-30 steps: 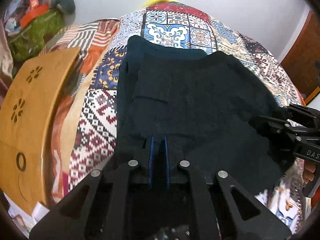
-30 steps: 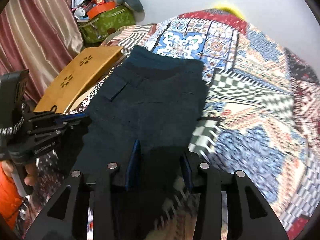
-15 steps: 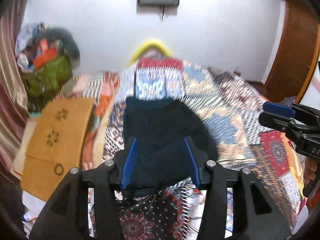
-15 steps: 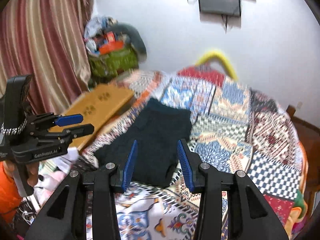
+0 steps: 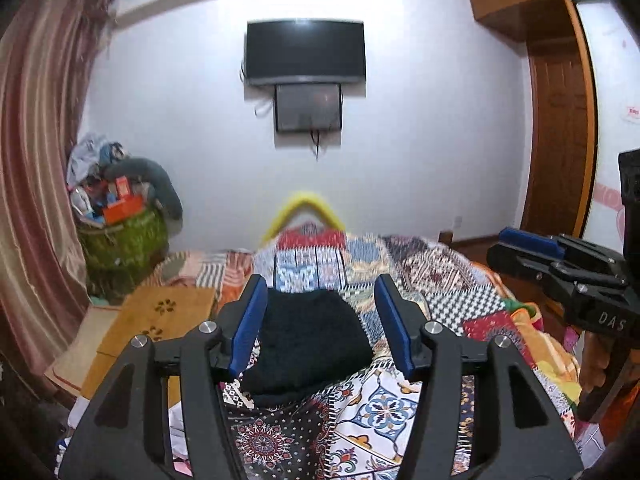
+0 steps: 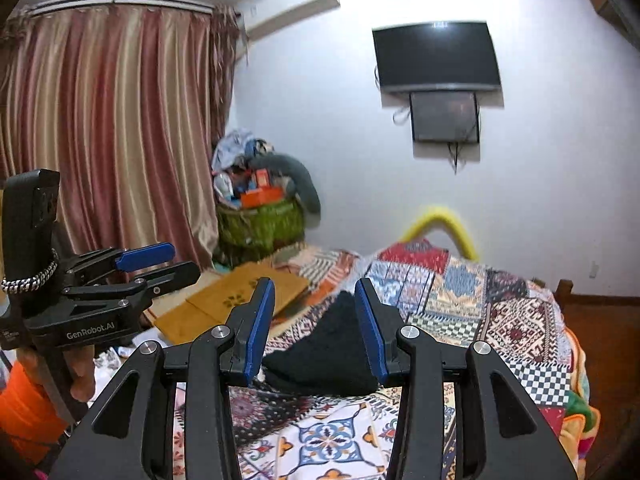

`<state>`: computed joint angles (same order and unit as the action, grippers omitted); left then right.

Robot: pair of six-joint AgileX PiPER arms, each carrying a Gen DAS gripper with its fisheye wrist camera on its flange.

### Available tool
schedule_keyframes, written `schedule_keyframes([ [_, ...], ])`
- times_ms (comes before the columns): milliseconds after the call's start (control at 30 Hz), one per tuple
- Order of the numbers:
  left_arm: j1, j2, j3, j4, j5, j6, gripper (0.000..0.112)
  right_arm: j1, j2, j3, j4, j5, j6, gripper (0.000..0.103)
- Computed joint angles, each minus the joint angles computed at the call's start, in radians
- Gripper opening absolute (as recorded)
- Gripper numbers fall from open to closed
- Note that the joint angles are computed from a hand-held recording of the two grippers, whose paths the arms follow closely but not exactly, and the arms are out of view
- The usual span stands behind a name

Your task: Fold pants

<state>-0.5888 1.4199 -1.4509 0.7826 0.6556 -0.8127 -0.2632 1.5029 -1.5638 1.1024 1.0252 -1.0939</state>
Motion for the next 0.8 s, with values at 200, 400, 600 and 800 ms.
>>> schedule_keyframes([
  [200, -0.145, -0.131, 0.156, 0.284, 0.048, -0.292, 0.062, -0.049, -0.153, 0.186, 0.098, -0.027, -0.107, 0.038],
  [400, -0.224, -0.182, 0.25, 0.458, 0.109, -0.47, 0.085, -0.04, -0.21, 0.261, 0.117, -0.084, -0.131, 0.062],
  [600, -0.265, -0.213, 0.293, 0.533, 0.155, -0.556, 0.103, -0.028, -0.238, 0.299, 0.118, -0.147, -0.134, 0.086],
  [800, -0.298, -0.23, 0.313, 0.555, 0.187, -0.583, 0.103, -0.028, -0.262, 0.331, 0.112, -0.169, -0.122, 0.093],
])
